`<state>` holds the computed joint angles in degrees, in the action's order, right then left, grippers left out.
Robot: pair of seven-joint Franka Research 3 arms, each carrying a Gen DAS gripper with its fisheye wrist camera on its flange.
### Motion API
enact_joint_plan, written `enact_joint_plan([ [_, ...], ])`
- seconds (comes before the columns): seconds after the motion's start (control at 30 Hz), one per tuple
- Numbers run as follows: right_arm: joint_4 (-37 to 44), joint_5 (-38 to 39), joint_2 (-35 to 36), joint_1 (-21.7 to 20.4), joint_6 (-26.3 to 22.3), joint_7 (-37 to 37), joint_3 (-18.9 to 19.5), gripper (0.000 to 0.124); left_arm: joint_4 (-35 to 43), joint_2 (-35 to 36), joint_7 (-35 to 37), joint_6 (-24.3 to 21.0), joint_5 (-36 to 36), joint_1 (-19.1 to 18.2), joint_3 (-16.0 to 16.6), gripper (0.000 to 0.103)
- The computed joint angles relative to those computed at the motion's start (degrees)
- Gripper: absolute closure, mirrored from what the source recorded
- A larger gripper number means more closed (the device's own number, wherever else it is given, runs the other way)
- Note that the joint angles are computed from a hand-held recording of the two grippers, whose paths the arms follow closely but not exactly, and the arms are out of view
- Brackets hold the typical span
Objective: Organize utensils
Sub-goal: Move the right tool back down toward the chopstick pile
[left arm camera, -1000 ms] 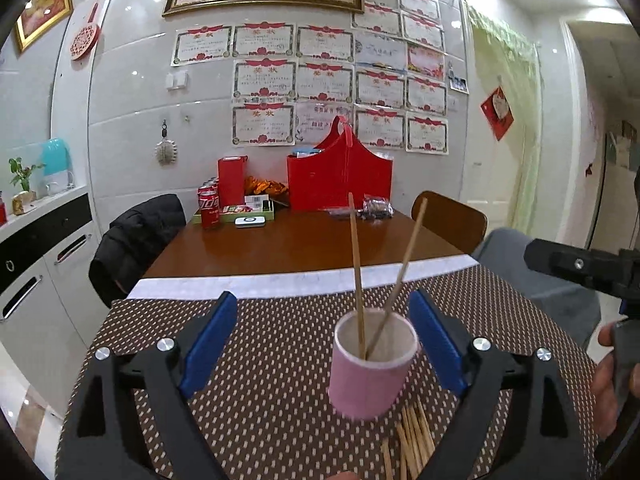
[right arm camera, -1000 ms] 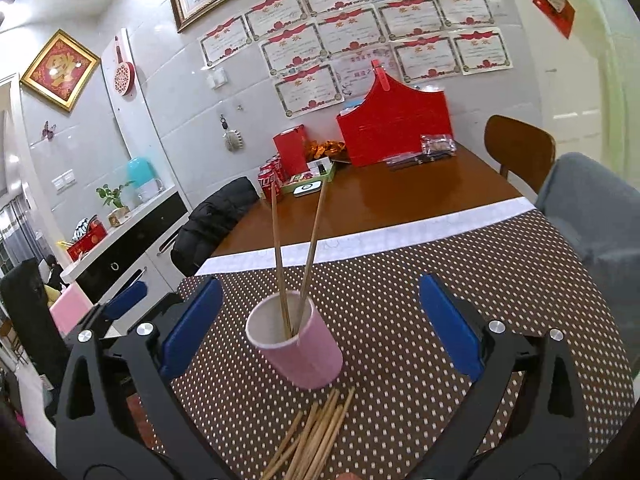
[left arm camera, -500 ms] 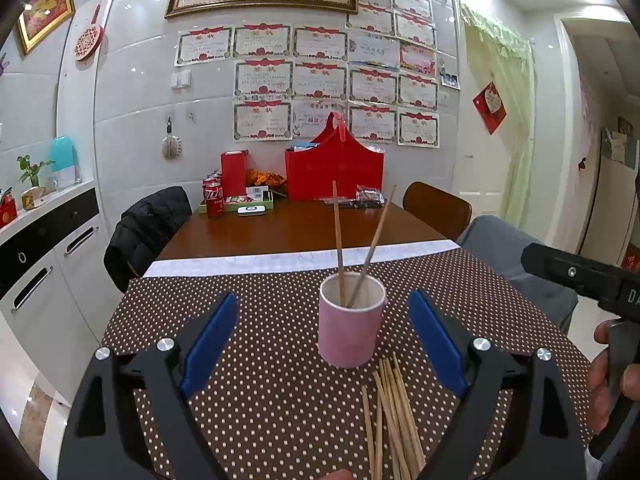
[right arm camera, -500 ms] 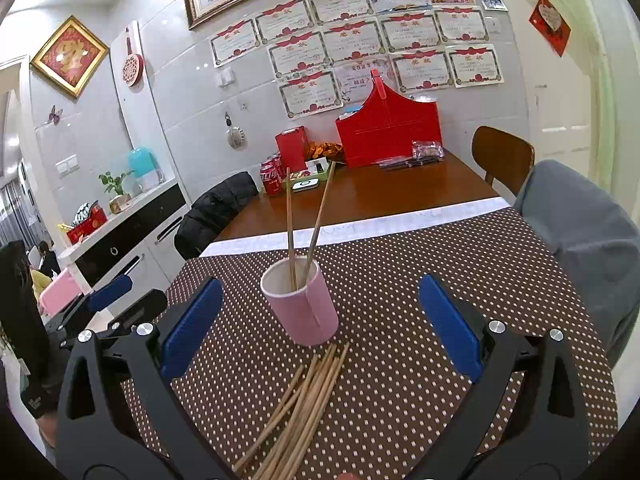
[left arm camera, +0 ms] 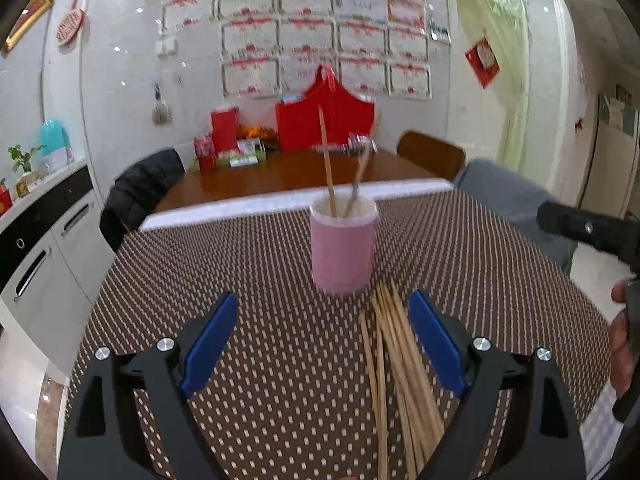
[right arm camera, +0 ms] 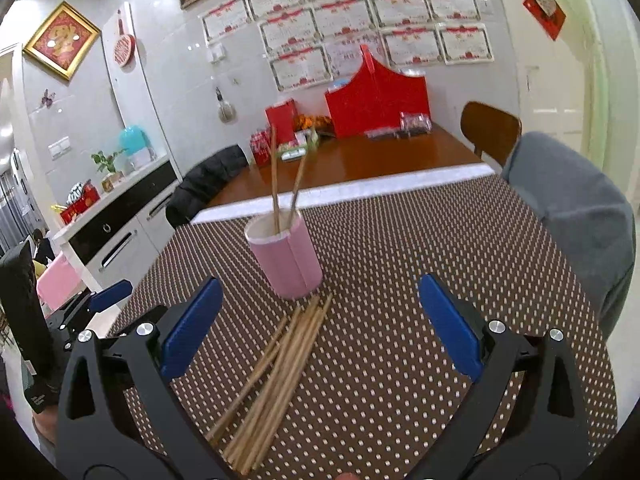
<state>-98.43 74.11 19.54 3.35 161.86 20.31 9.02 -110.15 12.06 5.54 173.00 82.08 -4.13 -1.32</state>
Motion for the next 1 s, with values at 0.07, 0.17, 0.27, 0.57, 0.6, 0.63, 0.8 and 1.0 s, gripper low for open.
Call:
enact_joint_plan([
  [0.07,-0.5,-1.3,0.5,0.1,-0.2,1.4,-0.5,0.027,-1.2,0.5,5.5,-0.2,-4.2,0.3,-0.8,0.017],
  [0.17,-1.2,-3.3,1.1,0.2,0.0,3.6,-0.7,0.027,-2.5,1.5,14.1,-0.6,-11.1,0.3,-1.5,0.017],
  [0.27,-1.6,-5.7,1.6,0.2,0.0,5.7,-0.7,0.027,-3.2,3.2,25.0,-1.5,-20.7,0.7,-3.0,0.017],
  [0.57,-2.8,-14.7,3.3,0.5,-0.6,11.8,-0.8,0.027,-2.0,7.8,41.4,-4.4,-37.1,-0.2,-3.8,0.017],
  [0.6,-2.7,-15.7,3.6,0.5,-0.7,12.6,-0.8,0.027,-1.9,8.2,42.6,-4.6,-38.2,-0.5,-3.5,0.017],
  [0.63,-2.7,-17.0,3.9,0.7,-0.7,13.5,-0.9,0.027,-1.7,8.5,43.3,-4.6,-39.0,-1.0,-3.0,0.017],
  [0.8,-2.1,-24.0,5.3,1.7,-0.7,18.6,-1.4,0.027,-1.9,9.6,45.1,-4.3,-43.6,-2.1,-1.0,0.017],
  [1.0,-2.4,-30.2,6.6,2.3,-0.1,23.5,-1.7,0.027,-2.1,9.5,44.9,-4.2,-45.1,-3.1,1.4,0.017],
])
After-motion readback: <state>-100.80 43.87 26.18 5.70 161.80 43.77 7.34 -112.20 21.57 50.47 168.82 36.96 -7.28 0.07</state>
